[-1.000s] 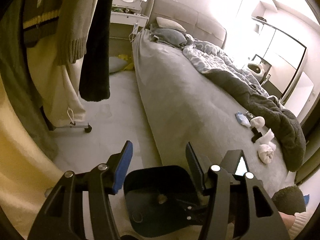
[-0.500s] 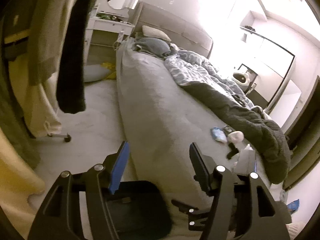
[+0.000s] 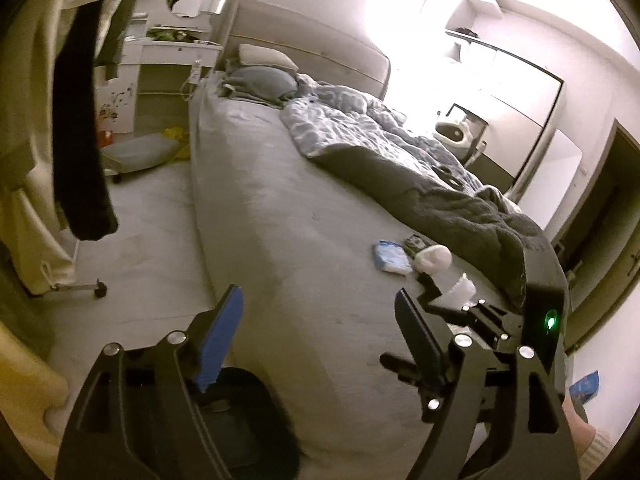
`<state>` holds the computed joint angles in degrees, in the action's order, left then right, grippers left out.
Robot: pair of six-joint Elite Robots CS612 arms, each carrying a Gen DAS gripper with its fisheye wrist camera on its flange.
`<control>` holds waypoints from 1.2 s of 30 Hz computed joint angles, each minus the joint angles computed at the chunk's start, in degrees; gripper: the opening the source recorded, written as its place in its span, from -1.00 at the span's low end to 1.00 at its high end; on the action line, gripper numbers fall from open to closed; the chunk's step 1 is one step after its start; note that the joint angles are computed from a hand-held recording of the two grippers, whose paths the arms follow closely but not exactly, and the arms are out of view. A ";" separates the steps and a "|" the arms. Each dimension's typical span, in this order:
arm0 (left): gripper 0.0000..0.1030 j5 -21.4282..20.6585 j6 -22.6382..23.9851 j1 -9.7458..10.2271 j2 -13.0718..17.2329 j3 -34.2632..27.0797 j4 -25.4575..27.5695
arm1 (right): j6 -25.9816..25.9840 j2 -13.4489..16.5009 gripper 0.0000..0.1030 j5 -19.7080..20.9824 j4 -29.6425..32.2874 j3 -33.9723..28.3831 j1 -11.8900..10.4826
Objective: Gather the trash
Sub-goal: 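Move both tools back over the trash items on the bed, then grasp the rolled white towel with the left tool while the right tool grasps bubble wrap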
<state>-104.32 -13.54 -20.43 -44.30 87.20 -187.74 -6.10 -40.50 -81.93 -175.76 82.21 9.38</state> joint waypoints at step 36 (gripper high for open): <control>0.79 -0.63 14.46 -9.22 5.51 -7.25 13.44 | 3.52 -0.66 0.74 5.89 -3.32 3.25 -10.69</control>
<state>-104.95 0.92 -29.65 -38.79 79.95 -174.30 -2.58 -41.16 -76.04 -179.08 85.45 -1.31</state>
